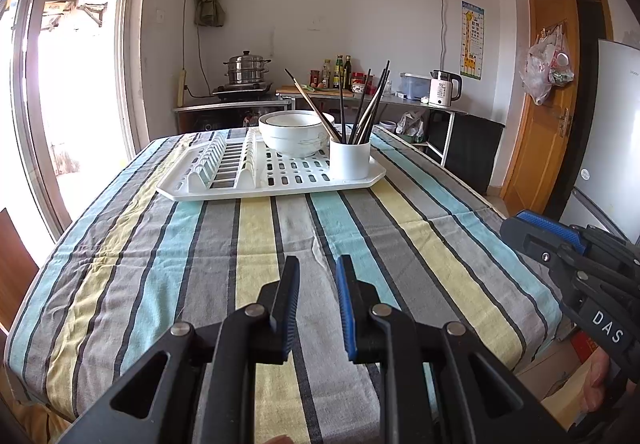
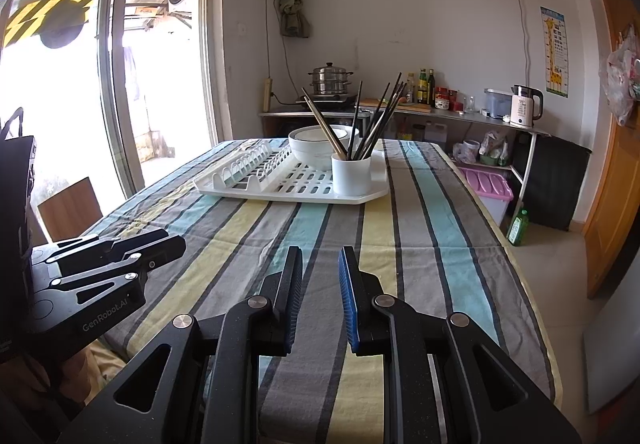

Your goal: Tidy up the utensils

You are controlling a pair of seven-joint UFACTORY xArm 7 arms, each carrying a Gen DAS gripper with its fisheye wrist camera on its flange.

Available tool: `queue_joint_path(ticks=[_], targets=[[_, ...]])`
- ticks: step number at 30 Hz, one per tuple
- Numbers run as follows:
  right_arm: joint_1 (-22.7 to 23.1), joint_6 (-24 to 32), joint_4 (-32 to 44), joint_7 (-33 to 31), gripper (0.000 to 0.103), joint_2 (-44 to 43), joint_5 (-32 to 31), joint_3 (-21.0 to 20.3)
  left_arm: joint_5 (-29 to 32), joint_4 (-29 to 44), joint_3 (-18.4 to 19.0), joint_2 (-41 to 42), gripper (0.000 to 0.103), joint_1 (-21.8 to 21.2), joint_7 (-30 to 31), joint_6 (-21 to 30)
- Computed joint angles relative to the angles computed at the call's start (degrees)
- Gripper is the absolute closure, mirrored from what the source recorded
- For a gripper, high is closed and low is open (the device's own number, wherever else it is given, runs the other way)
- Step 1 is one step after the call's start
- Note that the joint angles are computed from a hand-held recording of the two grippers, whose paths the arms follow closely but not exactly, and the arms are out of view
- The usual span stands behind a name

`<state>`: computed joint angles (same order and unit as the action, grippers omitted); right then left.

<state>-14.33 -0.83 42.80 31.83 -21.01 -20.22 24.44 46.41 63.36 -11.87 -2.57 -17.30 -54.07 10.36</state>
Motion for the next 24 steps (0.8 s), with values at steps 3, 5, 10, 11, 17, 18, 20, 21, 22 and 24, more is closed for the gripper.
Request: queue_joint_path(ticks=[3,5,10,11,17,18,20,21,22,24], targets=[[0.21,0.05,-0.02,-0.03,0.084,0.00,0.00,-0.15,-0.47,-0.08,-0.02,0.06,0.083,-0.13,0.30,0.11],[0.49,0.20,0.00,-0.09,0.084,0.02,0.07,-0.35,-0.07,-0.11,-0.05,0.03,0.083,-0.14,-0.12,0.14],[0.27,0.11,-0.01,0.16,0.084,-0.02,-0.12,-0.14,0.54,-0.13,-0.10,-0.05,0.083,-0.10,-0.93,-0.09],[0.20,0.16,0.01,0.16,0.084,-0.04,-0.18,-0.12,0.69,-0.10,-0.11,-0.03,0.083,-0.07,-1.05,-0.11],[-0.04,0.10,0.02,0.27,0.084,-0.05,-0.37,0.01,0.19,-0.51,-0.20,-0.37,0.083,0.08,-0.94,-0.50],[-0.18,0.16,0.04,0.37,0.084,-0.10,-0.40,0.16,0.15,-0.51,-0.23,-0.36,0.083,0.11,-0.83,-0.49],[-0.01,0.10,0.01,0.27,0.084,-0.06,-0.44,0.00,0.18,-0.56,-0.26,-0.38,0.083,0.20,-0.87,-0.68],[0.07,0.15,0.03,0.25,0.084,-0.02,-0.39,-0.07,0.24,-0.60,-0.30,-0.41,0.083,0.23,-0.96,-0.72],[0.08,0.18,0.02,0.28,0.084,-0.05,-0.38,-0.07,0.07,-0.67,-0.33,-0.48,0.083,0.22,-0.85,-0.77],[-0.02,0.21,0.05,0.34,0.084,-0.08,-0.46,0.04,-0.15,-0.69,-0.40,-0.53,0.083,0.26,-0.76,-0.79]])
